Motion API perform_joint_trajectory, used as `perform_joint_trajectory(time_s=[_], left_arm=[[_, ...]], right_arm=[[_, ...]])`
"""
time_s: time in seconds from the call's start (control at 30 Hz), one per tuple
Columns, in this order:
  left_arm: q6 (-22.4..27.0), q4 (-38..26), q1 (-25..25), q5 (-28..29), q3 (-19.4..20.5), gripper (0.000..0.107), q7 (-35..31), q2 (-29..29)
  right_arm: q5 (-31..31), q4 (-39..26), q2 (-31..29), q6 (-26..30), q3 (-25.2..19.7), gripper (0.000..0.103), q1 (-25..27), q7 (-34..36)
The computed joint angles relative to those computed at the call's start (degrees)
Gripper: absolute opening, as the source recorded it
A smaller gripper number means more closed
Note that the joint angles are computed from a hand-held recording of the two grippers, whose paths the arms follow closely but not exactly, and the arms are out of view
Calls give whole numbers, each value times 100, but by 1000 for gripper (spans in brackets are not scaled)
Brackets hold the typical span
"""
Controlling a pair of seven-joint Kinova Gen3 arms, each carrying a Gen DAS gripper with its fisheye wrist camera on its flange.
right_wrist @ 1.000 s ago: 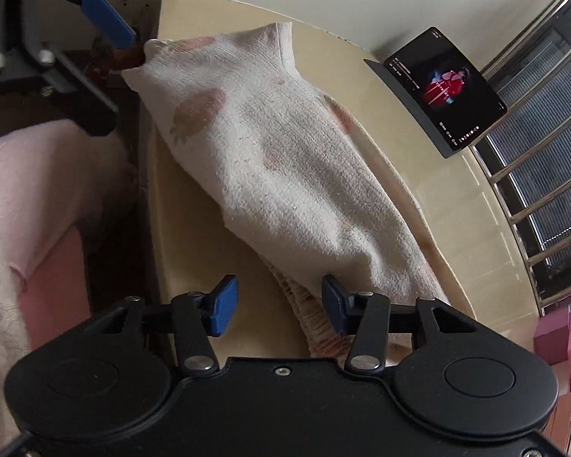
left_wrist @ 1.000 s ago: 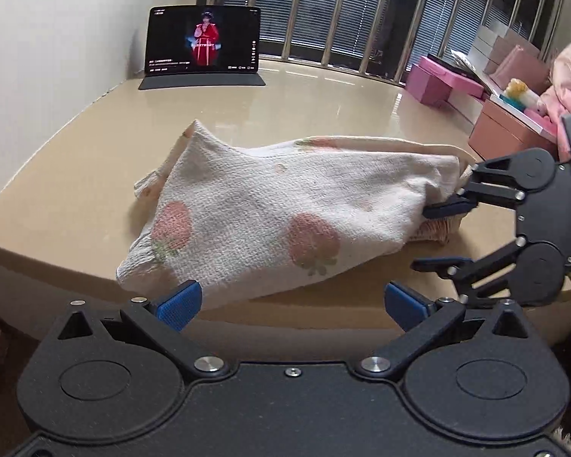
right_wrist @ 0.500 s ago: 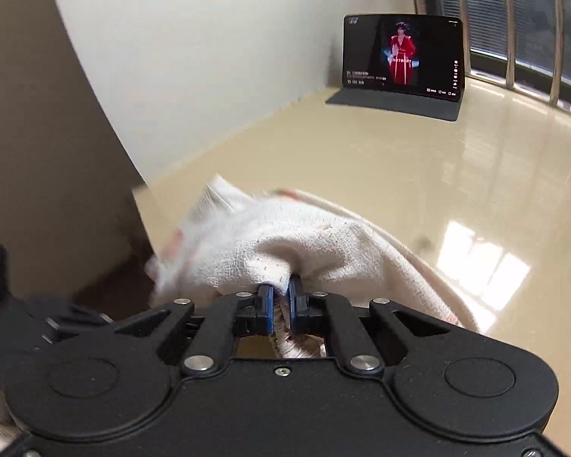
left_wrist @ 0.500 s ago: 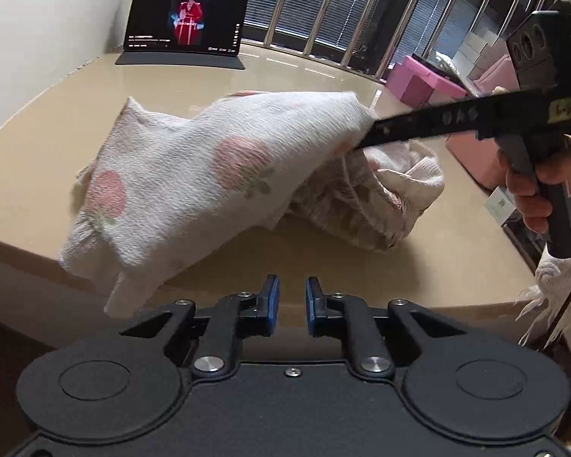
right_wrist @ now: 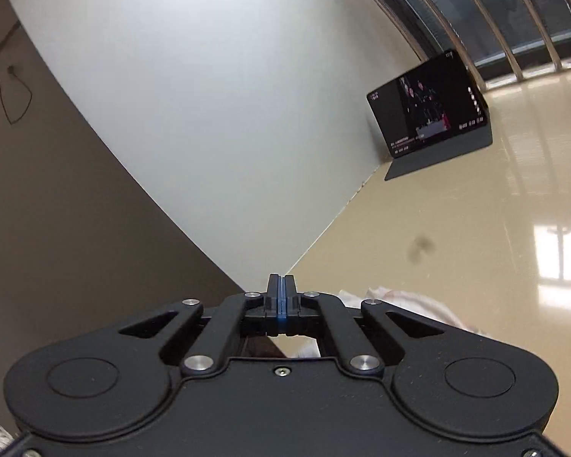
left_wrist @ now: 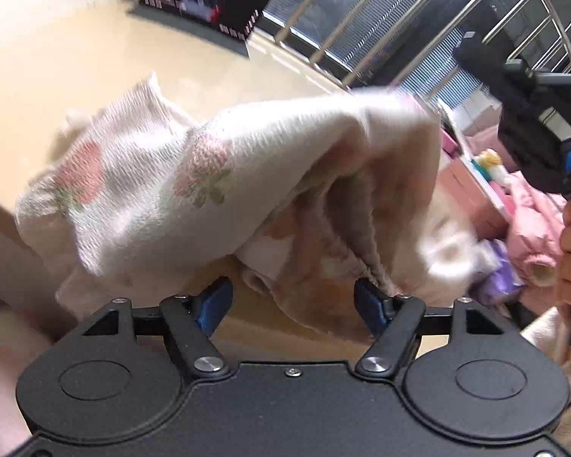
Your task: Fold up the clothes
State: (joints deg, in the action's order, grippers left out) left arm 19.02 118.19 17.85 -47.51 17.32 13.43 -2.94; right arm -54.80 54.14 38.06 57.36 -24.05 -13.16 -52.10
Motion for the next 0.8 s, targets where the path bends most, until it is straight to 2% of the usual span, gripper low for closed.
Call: perform_joint_trajectory(time_s=[0.07, 0.1, 0.13, 0.2, 0.27, 0.33, 0.37, 0.43, 0.57, 0.7, 0.8], left_arm=[[-186, 72, -89, -210, 36, 70, 267, 52], [-140, 52, -123, -443, 76, 70, 454, 116], [0, -1, -50, -676, 56, 70, 662, 195], [183, -66, 117, -1086, -53, 70, 1042, 279], [260, -105, 250, -1326, -194, 69, 1245, 291], [504, -167, 385, -1534, -241, 69, 1287, 244], [619, -196, 427, -1624, -247, 70, 1267, 219], [654, -290, 428, -1524, -301, 70, 951, 187], [794, -643, 399, -1192, -361, 70, 210, 270], [897, -1009, 435, -798, -441, 70, -655, 367], [766, -1093, 434, -560, -542, 70, -1019, 397]], right_arm=[[364, -31, -123, -41, 198, 0, -181, -3], [597, -110, -157, -20, 282, 0, -274, -69], [830, -160, -206, 57, 390, 4, -374, -93], [1265, -15, -458, 45, 651, 6, -580, 56], [1730, 246, -737, 58, 648, 19, -581, 252], [2195, 502, -963, 122, 613, 27, -578, 568], [2428, 665, -1071, 155, 683, 27, -689, 708], [2894, 1105, -1331, -54, 1007, 26, -1137, 816], [3826, 1796, -1569, -986, 1602, 24, -2197, 929], [4758, 2055, -1575, -1918, 2243, 24, -3259, 971], [5457, 2200, -1425, -2508, 2863, 26, -4056, 791]])
